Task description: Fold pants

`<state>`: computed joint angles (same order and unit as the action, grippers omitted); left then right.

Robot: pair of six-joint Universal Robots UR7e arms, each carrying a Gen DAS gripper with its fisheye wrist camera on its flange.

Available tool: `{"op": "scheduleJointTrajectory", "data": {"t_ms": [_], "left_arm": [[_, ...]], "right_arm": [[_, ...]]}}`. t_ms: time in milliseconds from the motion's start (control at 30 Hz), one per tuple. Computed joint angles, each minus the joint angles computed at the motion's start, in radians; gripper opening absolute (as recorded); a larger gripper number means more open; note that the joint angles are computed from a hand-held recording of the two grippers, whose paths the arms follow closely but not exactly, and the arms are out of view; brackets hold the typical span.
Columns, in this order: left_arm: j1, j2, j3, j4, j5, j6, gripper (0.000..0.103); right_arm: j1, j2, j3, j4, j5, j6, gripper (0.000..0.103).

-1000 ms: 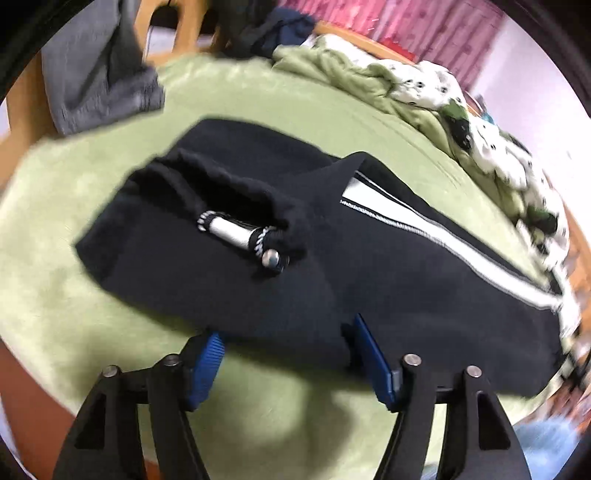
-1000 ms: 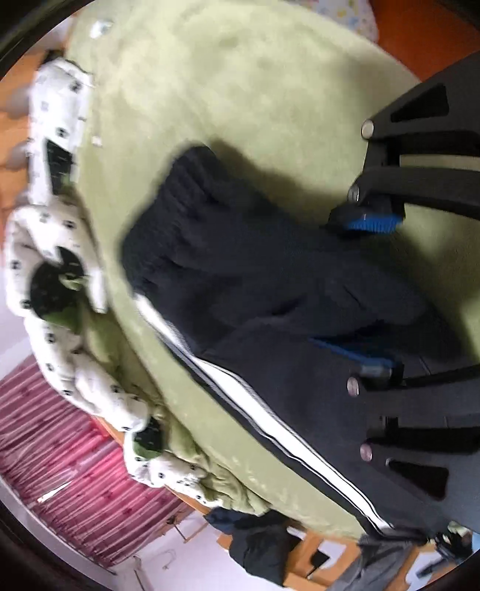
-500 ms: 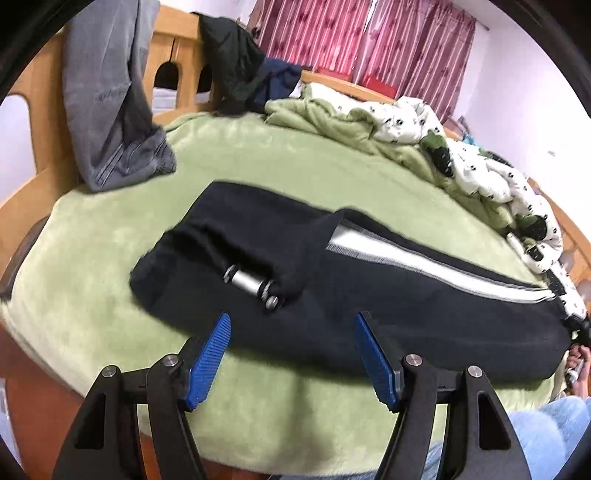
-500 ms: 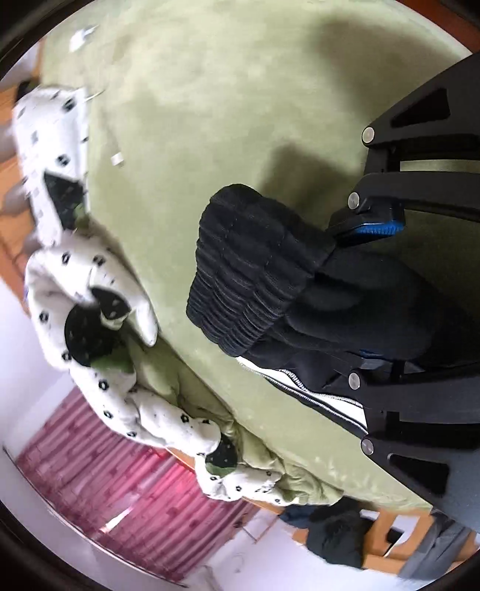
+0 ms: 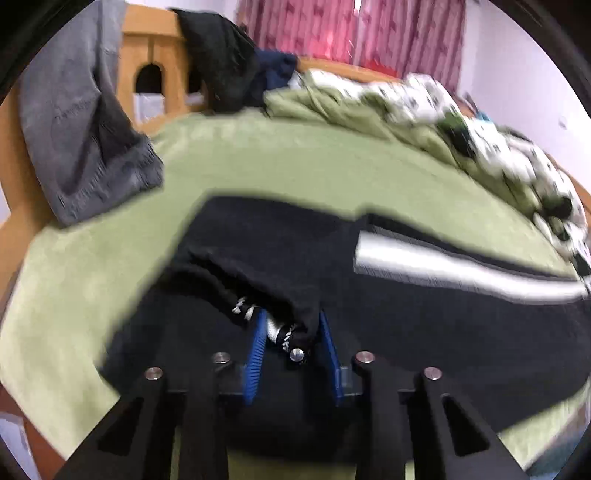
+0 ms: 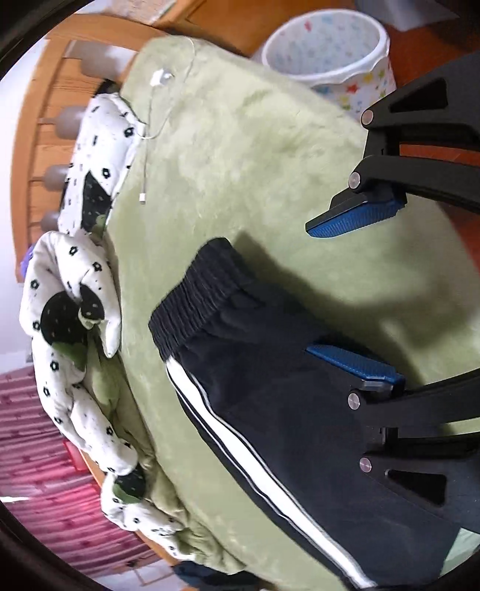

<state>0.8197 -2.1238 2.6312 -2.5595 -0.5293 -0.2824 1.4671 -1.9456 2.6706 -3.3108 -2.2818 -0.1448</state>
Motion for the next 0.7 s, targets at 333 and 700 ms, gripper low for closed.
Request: {"op": "scheduleJointTrajectory", "data": {"t_ms": [333, 700], "left_arm": [[0.282, 0.153, -0.250, -0.190, -0.278, 0.252, 0.086], [0.395, 0.395, -0.362, -0.282, -0.320, 0.326, 0.037]], "right_arm": [[0.327, 0.422, -0.145, -0.023, -0.168, 0.189, 0.060], [0.451, 0.830, -0.376, -0.113, -0.005, -0.046, 0.060]]}}
